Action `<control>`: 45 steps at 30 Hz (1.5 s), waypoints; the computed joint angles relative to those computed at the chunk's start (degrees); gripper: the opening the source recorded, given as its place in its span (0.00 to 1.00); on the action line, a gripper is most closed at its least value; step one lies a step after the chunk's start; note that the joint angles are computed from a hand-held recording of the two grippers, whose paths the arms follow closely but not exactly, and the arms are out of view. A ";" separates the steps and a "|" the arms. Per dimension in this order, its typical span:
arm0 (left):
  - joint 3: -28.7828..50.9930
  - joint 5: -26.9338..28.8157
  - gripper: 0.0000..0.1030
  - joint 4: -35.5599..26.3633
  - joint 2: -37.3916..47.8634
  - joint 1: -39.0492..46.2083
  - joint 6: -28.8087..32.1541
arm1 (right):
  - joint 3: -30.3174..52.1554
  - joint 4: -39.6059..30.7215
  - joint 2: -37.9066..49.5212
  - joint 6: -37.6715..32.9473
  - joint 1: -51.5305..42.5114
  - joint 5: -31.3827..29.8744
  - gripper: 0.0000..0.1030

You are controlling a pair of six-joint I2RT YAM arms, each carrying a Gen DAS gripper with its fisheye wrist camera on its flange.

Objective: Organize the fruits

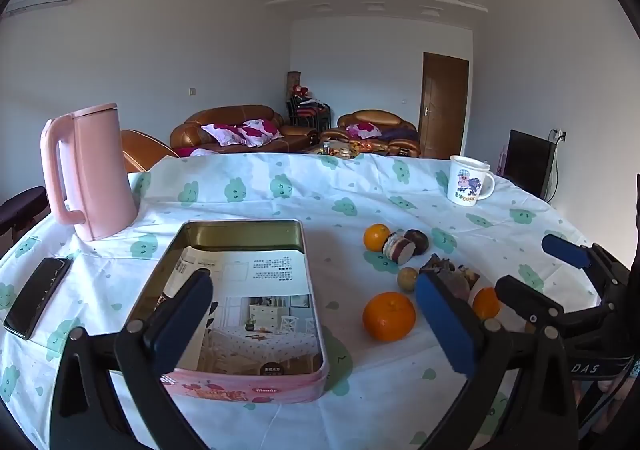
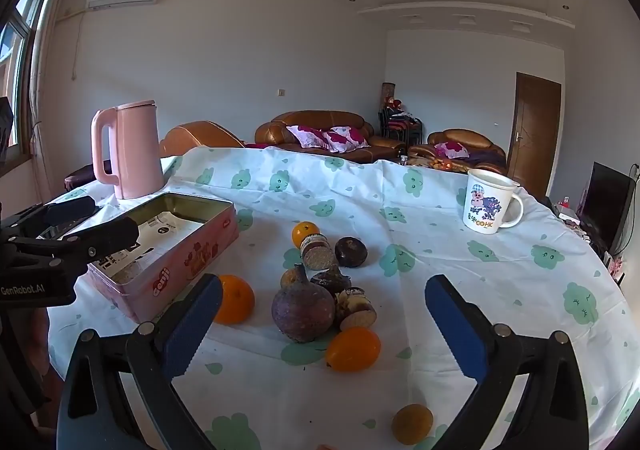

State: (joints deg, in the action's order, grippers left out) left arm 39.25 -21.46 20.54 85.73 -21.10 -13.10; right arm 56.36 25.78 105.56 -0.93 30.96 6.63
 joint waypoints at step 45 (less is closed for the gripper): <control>0.79 1.00 1.00 0.17 2.85 -0.38 -0.85 | -3.80 6.07 0.78 -2.75 -1.56 1.77 0.99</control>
